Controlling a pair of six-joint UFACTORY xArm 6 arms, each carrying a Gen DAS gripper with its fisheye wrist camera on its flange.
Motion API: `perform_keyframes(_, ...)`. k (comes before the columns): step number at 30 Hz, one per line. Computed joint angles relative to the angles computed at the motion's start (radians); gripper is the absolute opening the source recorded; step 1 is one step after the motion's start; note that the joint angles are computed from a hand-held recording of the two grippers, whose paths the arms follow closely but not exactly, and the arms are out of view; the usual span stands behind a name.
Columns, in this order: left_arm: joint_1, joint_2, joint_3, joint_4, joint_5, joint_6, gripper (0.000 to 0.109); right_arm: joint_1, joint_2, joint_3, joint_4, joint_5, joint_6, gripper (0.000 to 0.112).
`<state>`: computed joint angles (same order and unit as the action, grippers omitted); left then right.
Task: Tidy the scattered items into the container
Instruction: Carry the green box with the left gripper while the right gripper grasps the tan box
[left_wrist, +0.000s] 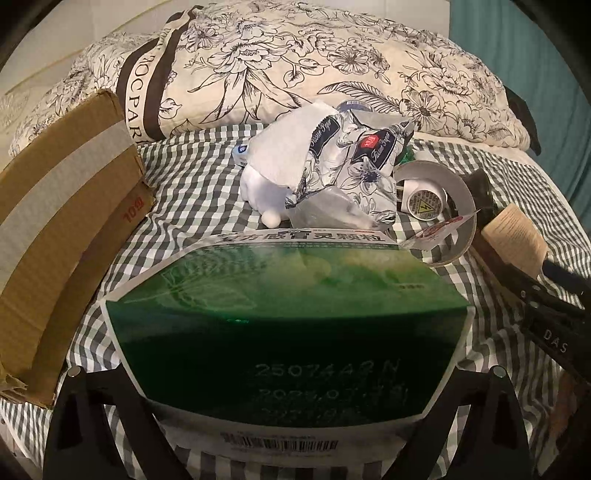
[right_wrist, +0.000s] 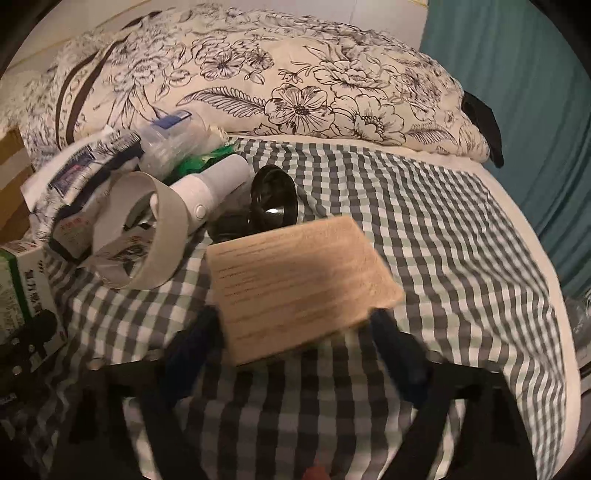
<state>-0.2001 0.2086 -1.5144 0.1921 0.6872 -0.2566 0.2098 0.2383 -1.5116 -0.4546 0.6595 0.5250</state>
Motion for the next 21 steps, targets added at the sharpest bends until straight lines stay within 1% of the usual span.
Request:
perform_keyframes(1,0.001,-0.005,0.003,-0.002,0.001,-0.002,0.097,0.0,-0.01,0.009,0.028,0.001,-0.008,0.065)
perform_keyframes(3,0.004,-0.012,0.007,-0.003,0.0,-0.006,0.097,-0.004,-0.033,0.03,0.108,0.005,-0.018,0.067)
perform_keyframes(5,0.007,-0.019,0.01,-0.003,-0.001,-0.013,0.097,-0.009,-0.064,0.06,0.222,-0.004,-0.014,0.076)
perform_keyframes(6,0.008,-0.023,0.012,-0.003,-0.002,-0.016,0.097,-0.007,-0.075,0.069,0.239,-0.007,0.014,0.092)
perform_keyframes(7,0.01,-0.028,0.015,-0.007,-0.005,-0.016,0.097,-0.002,-0.086,0.077,0.236,-0.016,0.058,0.098)
perform_keyframes(9,0.015,-0.035,0.014,-0.013,-0.005,-0.011,0.097,0.014,-0.092,0.073,0.181,-0.036,0.182,0.1)
perform_keyframes(10,0.02,-0.038,0.012,-0.013,-0.007,-0.011,0.097,0.023,-0.081,0.053,0.147,-0.029,0.241,0.102)
perform_keyframes(11,0.027,-0.042,0.01,-0.012,-0.012,-0.012,0.097,0.036,-0.056,0.014,0.096,0.0,0.316,0.102)
perform_keyframes(13,0.038,-0.045,0.006,-0.007,-0.024,-0.008,0.097,0.05,-0.01,-0.049,0.035,0.048,0.421,0.102)
perform_keyframes(15,0.05,-0.045,-0.001,-0.004,-0.033,-0.011,0.097,0.054,0.019,-0.082,0.015,0.076,0.519,0.102)
perform_keyframes(17,0.059,-0.042,-0.006,-0.019,-0.038,-0.005,0.097,0.046,0.043,-0.112,0.027,0.087,0.585,0.102)
perform_keyframes(19,0.063,-0.036,-0.011,-0.03,-0.041,-0.002,0.097,0.044,0.069,-0.152,0.017,0.118,0.626,0.102)
perform_keyframes(21,0.065,-0.032,-0.008,-0.029,-0.043,-0.01,0.097,0.047,0.123,-0.239,-0.003,0.197,0.642,0.102)
